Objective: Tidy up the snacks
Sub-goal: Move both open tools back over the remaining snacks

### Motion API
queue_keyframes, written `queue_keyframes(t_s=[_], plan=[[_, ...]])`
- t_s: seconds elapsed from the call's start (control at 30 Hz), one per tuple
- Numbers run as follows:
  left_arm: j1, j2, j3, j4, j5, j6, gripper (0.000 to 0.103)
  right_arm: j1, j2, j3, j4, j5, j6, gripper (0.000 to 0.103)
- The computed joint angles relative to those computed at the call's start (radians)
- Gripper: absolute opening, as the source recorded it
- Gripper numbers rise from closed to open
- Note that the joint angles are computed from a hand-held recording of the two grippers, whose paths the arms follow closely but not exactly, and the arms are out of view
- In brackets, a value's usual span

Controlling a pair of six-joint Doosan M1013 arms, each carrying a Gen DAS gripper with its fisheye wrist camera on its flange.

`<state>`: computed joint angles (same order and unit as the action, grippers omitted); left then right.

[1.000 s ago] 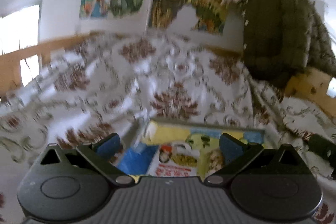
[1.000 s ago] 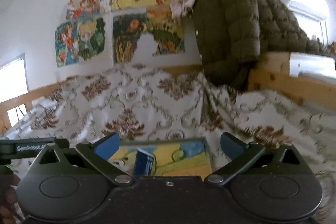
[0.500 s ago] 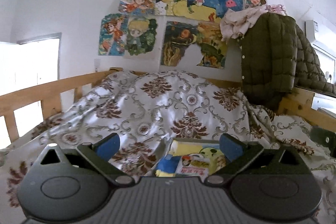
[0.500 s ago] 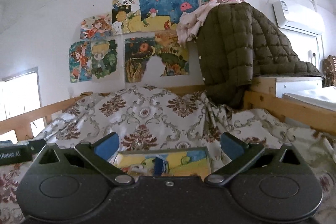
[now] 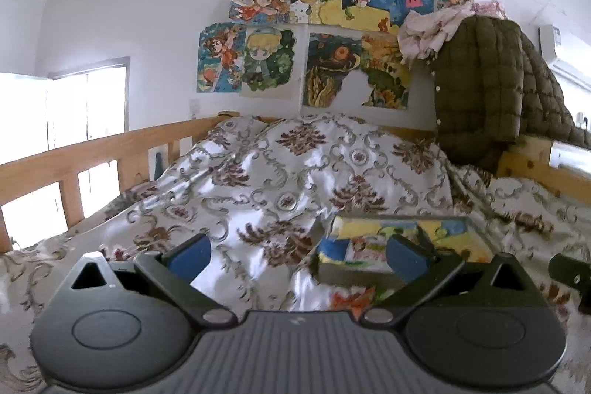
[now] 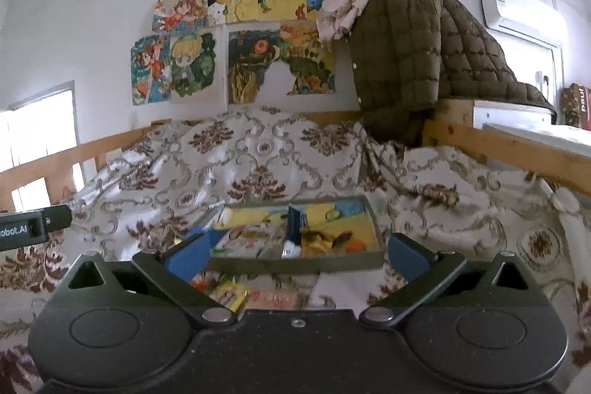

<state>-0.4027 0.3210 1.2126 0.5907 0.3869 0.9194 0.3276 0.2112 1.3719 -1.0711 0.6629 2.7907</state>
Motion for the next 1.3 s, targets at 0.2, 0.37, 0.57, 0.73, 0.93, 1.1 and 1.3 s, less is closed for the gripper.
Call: queue_keyframes(t_s=[0.2, 0.37, 0.57, 0.73, 0.93, 1.1, 1.3], plan=[[0.004, -0.03, 0.086, 0.112, -0.023, -0.063, 0.103, 0.028, -0.008, 0.025, 0.023, 0.063, -0.003, 0.102], [0.012, -0.034, 0.103, -0.039, 0.016, 0.055, 0.103, 0.04, -0.008, 0.039, 0.078, 0.112, -0.028, 0.102], [0.022, -0.037, 0.117, -0.195, 0.039, 0.196, 0.103, 0.045, -0.001, 0.045, 0.145, 0.138, -0.078, 0.102], [0.024, -0.034, 0.114, -0.284, 0.057, 0.306, 0.103, 0.04, 0.003, 0.043, 0.18, 0.126, -0.111, 0.102], [0.016, -0.028, 0.105, -0.242, 0.077, 0.301, 0.103, 0.031, 0.007, 0.037, 0.221, 0.107, -0.141, 0.102], [0.019, -0.011, 0.08, -0.282, 0.097, 0.321, 0.103, 0.022, 0.01, 0.034, 0.236, 0.079, -0.148, 0.102], [0.019, 0.013, 0.049, -0.344, 0.105, 0.409, 0.103, 0.005, 0.021, 0.018, 0.256, 0.051, -0.173, 0.102]])
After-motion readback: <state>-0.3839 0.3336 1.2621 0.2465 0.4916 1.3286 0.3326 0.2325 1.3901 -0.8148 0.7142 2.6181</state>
